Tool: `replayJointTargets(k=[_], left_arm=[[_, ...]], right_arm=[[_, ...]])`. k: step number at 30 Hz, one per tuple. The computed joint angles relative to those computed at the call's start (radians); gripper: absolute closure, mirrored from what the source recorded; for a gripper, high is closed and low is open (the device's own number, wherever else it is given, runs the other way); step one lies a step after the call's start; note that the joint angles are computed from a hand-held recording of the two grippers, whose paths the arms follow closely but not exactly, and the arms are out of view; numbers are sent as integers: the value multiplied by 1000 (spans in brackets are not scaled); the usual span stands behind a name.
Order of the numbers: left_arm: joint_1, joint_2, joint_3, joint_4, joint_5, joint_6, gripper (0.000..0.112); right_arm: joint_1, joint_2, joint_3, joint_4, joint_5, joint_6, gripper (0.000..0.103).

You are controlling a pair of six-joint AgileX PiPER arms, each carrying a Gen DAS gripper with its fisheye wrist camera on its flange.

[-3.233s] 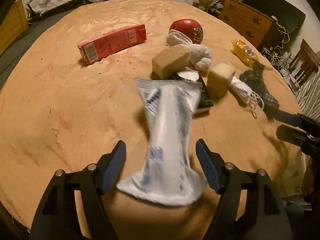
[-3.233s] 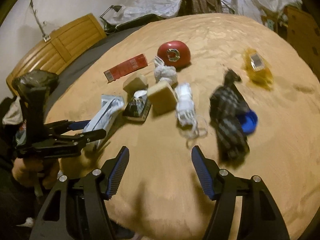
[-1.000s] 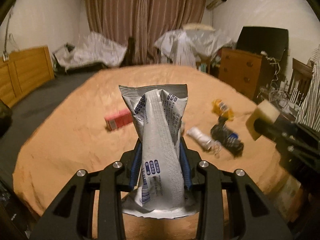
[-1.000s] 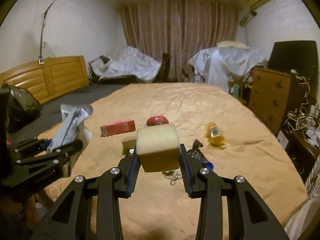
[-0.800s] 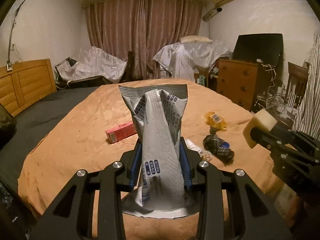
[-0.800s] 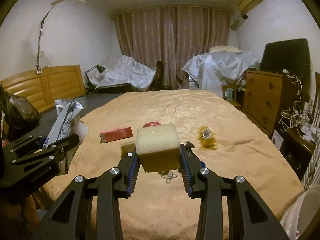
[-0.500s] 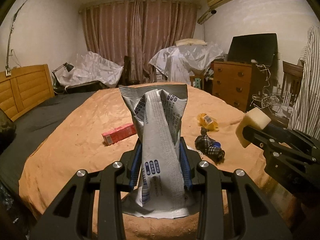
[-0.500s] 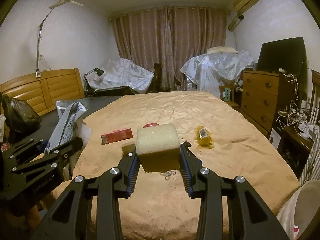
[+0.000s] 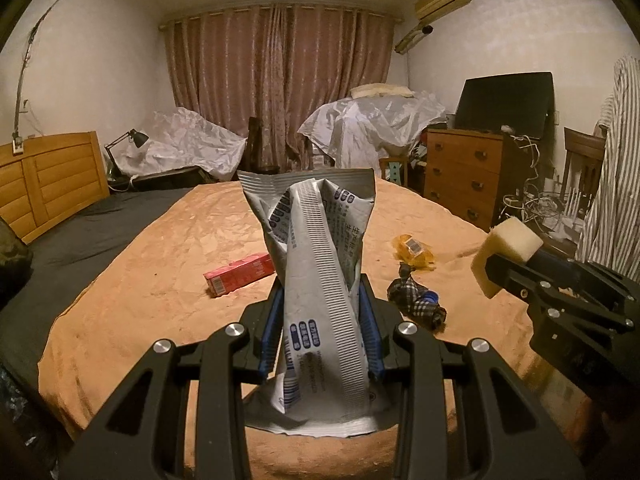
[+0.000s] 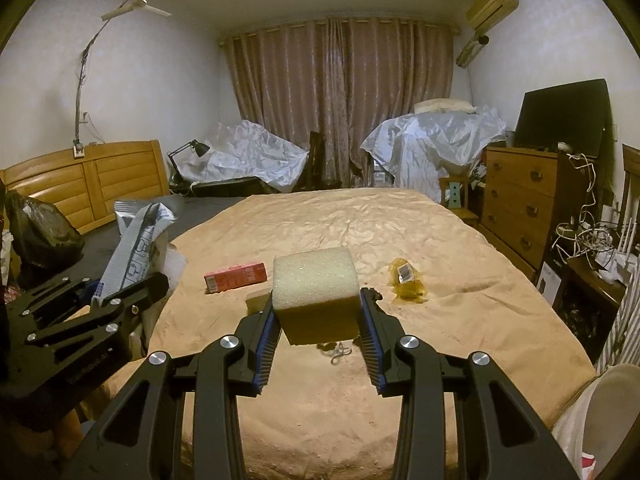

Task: Collect trash
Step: 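Carry the wipes packet and sponge with both tools over the white bucket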

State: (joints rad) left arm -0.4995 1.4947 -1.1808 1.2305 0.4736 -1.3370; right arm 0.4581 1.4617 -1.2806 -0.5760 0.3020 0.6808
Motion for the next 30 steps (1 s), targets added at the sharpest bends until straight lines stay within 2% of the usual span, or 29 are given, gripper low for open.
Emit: replayJointTargets(k=[5,11,17,24,26,30], left_arm=[[-10,20,-43,-38,-25,56,79],[-55,78,-139,-116,-44,146,79],[-129,176,-285,-297,-55,340,78],[-227,326,-506,-609,-21,659,78],[-260,382,-594,-699,8,754,78],[-300,502,-785,-897,91,949,78]], right_arm=[[-33,-24,-15,100,31,-96,64],[-97,-106,2,124,89,-142,64],[-264,-216,38,352,154,-390,64],[-613,-303,41,778,286,-866,64],[-754,-308,24,908,352,-1016,64],[-1059,-247,-53,1142,546,-1267,64]])
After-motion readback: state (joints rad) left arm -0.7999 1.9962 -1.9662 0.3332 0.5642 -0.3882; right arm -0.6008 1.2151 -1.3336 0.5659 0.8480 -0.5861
